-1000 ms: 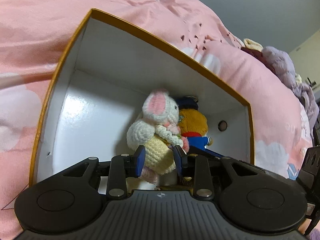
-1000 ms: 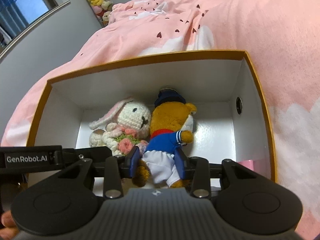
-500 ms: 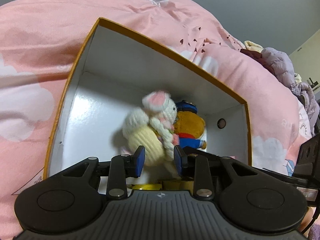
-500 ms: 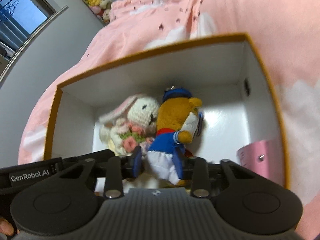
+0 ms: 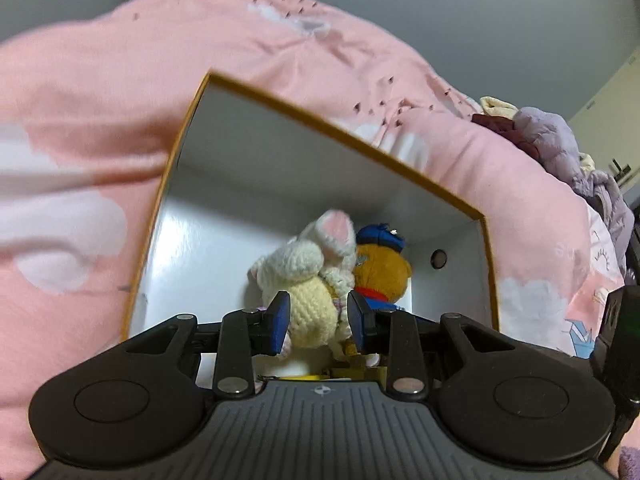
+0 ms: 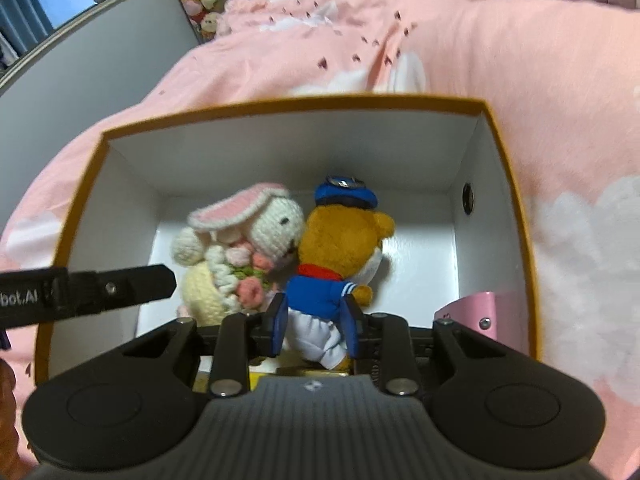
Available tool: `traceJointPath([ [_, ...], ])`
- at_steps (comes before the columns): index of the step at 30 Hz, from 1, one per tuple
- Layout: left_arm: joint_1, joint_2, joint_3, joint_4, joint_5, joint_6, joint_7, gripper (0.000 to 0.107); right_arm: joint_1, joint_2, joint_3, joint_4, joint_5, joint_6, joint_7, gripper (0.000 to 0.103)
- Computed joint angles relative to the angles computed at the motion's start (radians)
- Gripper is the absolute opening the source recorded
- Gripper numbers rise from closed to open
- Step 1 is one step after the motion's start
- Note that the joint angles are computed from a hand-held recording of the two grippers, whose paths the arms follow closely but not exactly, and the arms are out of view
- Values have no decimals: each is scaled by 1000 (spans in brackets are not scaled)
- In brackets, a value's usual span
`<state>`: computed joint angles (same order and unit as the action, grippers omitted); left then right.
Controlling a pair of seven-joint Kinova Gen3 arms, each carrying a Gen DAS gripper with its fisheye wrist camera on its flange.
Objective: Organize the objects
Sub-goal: 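Lower both plushes into the box and open both tools, then withdraw both tools from the box toward the remaining plushes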
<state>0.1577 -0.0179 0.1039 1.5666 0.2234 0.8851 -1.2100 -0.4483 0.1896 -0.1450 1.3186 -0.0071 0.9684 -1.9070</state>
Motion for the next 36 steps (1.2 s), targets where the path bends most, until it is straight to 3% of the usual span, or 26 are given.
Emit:
traceJointPath([
  [4,28,-90,27,55,-74,-89,-23,35,12,-81,-14,79,-24,-74,44,39],
  [7,49,-166,24,111,-59,-150,-80,35,27,-162,-24,171,-72,-165,80,41],
  [12,73,-259,38,123,-65,-112,-131,39,20,-296,-64,313,-23,-288,43,42],
  [15,77,-317,64,154,-94,-102,-155,55,30,-379,-110,407,32,-359,-1,42],
  [19,121,-380,33,200,-56,-49,-211,57,67,-455,-186,479,92,-347,-80,42],
  [23,77,-414,51,238,-16,29,-126,59,69,-507,-218,542,91,-314,-130,49],
  [26,82,-437,1,308,68,25,-82,65,73,-514,-254,575,111,-278,-143,49],
  [29,56,-428,11,340,84,49,-25,69,86,-513,-305,612,161,-265,-182,49],
  [36,32,-395,26,418,105,26,74,69,44,-491,-268,647,145,-295,-193,49],
])
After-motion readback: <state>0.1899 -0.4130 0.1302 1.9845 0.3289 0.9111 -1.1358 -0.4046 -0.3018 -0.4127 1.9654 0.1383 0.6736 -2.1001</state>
